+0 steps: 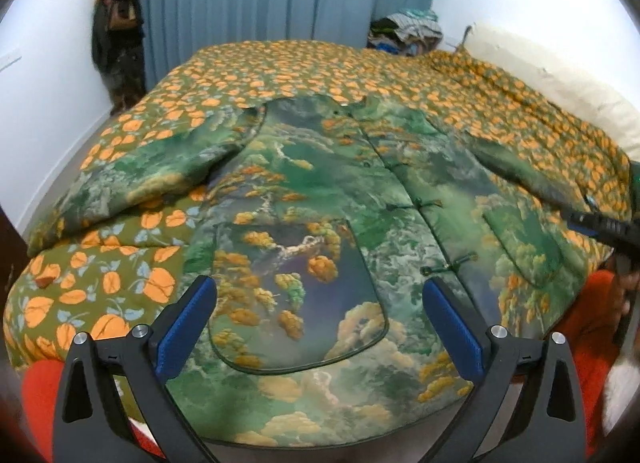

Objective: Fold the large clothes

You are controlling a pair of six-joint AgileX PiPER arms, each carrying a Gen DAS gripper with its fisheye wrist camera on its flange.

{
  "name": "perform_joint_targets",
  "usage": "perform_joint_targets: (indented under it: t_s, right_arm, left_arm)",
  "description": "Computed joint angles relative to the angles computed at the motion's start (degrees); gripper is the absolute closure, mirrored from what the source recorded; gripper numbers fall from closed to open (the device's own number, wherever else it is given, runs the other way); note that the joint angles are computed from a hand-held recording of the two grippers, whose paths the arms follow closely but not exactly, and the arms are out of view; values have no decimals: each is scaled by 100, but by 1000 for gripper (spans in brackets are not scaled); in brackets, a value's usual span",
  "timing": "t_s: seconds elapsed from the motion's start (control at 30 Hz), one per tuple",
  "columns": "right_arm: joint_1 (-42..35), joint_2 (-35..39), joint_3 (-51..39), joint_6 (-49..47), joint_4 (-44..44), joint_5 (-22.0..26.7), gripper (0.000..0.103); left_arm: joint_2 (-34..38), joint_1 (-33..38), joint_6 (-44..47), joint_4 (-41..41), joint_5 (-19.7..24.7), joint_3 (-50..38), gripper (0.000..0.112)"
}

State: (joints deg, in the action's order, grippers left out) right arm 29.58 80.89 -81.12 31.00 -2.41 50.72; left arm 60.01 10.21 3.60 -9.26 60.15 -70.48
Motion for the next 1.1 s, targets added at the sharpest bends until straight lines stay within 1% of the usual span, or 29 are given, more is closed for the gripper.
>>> perform_joint_targets:
  t_s: [0.1, 0.13, 0.17, 0.23, 0.3, 0.37, 0.4, 0.47, 0.5, 0.57, 0.67, 0.7, 0.73, 0.83, 0.87, 0.9, 0.97, 1.03, 1.1]
  right_arm:
    - [-1498, 171, -150, -861, 1397, -7, 47]
    - [-1823, 235, -159, -1028, 1638, -24, 47]
    - [-2303, 328, -139, -1128, 1814, -104, 47]
    - [-3072, 536, -81, -1175, 2077, -237, 47]
    - [-3841, 817, -15, -1248, 2532, -367, 47]
    - [-4367, 1139, -56, -1319, 2873, -443, 47]
    - [-4608, 1357, -142, -1465, 3110, -402, 47]
    - [-4860, 1594, -160, -1570, 3412, -528, 47]
    - [-5020, 1795, -201, -1751, 3768, -545, 46]
    - [-5127, 2017, -227, -1768, 4032, -684, 46]
    - [-5141, 2205, -232, -1673, 4195, -1125, 47]
    - [-5149, 2251, -223, -1716, 4344, -1299, 48]
    - [-5152, 2300, -256, -1699, 4389, -1388, 51]
    - [-5076, 2598, -688, -1102, 3865, -1333, 70]
    - [-5039, 2651, -841, -938, 3619, -1245, 84]
    - [-4940, 2645, -982, -787, 3302, -1175, 90]
    - [-4706, 2506, -1251, -632, 2705, -1150, 93]
    - [-4476, 2381, -1665, -965, 2466, -1027, 93]
    - [-4140, 2299, -2210, -1282, 2203, -778, 93]
  left_arm:
    - [-4, 244, 96, -176, 47, -14, 10]
    - [-1, 245, 64, -139, 41, -13, 10]
    - [-9, 224, 5, -71, 28, 0, 10]
    - [-16, 134, -133, 97, 24, 19, 10]
    - [-10, 43, -251, 238, 15, 42, 10]
    - [24, -98, -429, 441, 23, 70, 10]
    - [51, -154, -499, 513, 27, 74, 10]
    - [103, -254, -642, 658, 41, 61, 10]
    - [143, -317, -745, 756, 50, 41, 10]
    - [185, -345, -829, 832, 52, 13, 10]
    - [234, -368, -934, 951, 69, -35, 10]
    - [247, -376, -968, 995, 86, -42, 10]
    - [250, -394, -1002, 1029, 90, -33, 10]
    - [249, -451, -1059, 1104, 113, 44, 10]
    - [228, -469, -1063, 1117, 103, 88, 10]
    - [202, -489, -1071, 1131, 84, 135, 10]
    - [165, -528, -1109, 1164, 50, 214, 10]
    - [147, -487, -1065, 1077, 26, 284, 10]
    - [165, -404, -961, 930, 7, 335, 10]
